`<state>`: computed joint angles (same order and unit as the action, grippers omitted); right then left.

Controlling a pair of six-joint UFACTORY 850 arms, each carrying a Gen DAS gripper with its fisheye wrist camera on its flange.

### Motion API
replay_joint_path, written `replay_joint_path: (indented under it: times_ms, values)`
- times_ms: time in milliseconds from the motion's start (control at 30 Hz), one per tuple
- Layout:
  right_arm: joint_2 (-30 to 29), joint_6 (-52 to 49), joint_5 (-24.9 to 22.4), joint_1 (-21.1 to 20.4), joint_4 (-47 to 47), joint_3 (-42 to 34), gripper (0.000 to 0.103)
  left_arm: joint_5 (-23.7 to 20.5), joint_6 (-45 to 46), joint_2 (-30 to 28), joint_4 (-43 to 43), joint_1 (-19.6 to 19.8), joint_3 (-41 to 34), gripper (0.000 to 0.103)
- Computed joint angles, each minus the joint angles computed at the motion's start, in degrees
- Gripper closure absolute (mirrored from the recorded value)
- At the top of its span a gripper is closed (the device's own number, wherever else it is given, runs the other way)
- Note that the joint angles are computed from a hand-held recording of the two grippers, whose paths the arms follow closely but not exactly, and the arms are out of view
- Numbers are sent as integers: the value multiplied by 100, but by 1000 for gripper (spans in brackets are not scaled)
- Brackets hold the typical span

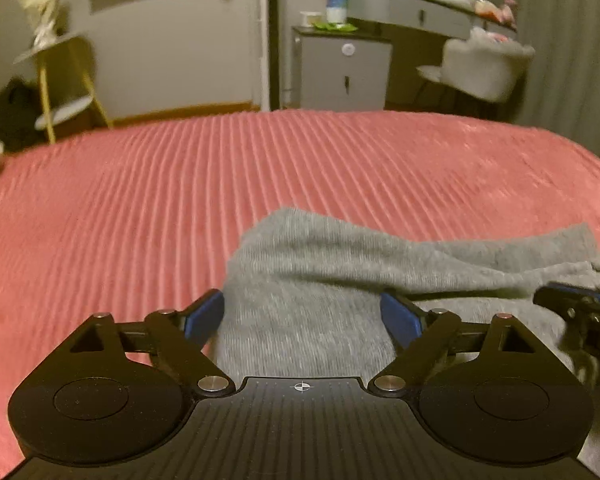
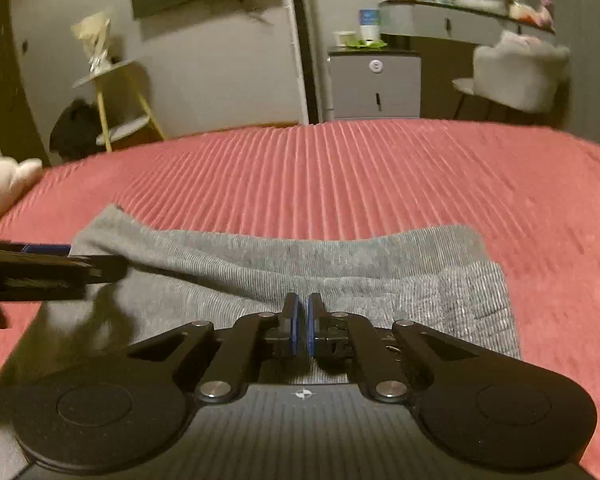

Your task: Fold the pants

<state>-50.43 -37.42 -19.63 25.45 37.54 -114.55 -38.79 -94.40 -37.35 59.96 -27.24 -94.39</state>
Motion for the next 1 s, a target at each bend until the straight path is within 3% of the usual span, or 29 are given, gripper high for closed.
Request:
replay_joint_path:
  times_ms: [133,233,300,367,467,533,633,767,900,933,1000]
  values:
    - [-91,191,-357,-11,-69,-319,98,-55,-568,174,210,-50,135,20]
    - [-120,-67,-605,-90,575,-478,98,33,-443,29,185,-1,-49,13]
    - [-464,795,-911,-58,-188,-1049,98,-98,-60,-226,86,-5,-228,8]
    - [-940,1512,-1447,-29,-1083,-1794,99,-35,-581,-175,425,-27,-32,5]
    - [-758,1155,-1493,-58,-887,-1571,98,234,-1153,-76,362,56,151,0]
    - [-706,923,-1357,-56,-819,-1409,99,449,-1975,-14,713,81,378,0]
    - [-1096,1023,-1312,-72,-817,-1968,100,196,-2130,-87,1057,-13,360,0]
    - [-1167,1645,-518,-71,-803,-1914,103,262,-2344,60,1097,-18,536,0]
    - [-527,880,188,-74,-87,-802,99,516,-2343,482,853,-16,977,0]
    - [-305,437,379,-99,250,-425,93,654,-2323,609,777,-10,1110,0]
    - [70,-762,407,-217,1159,129,93,869,-1871,773,408,-1,1224,0]
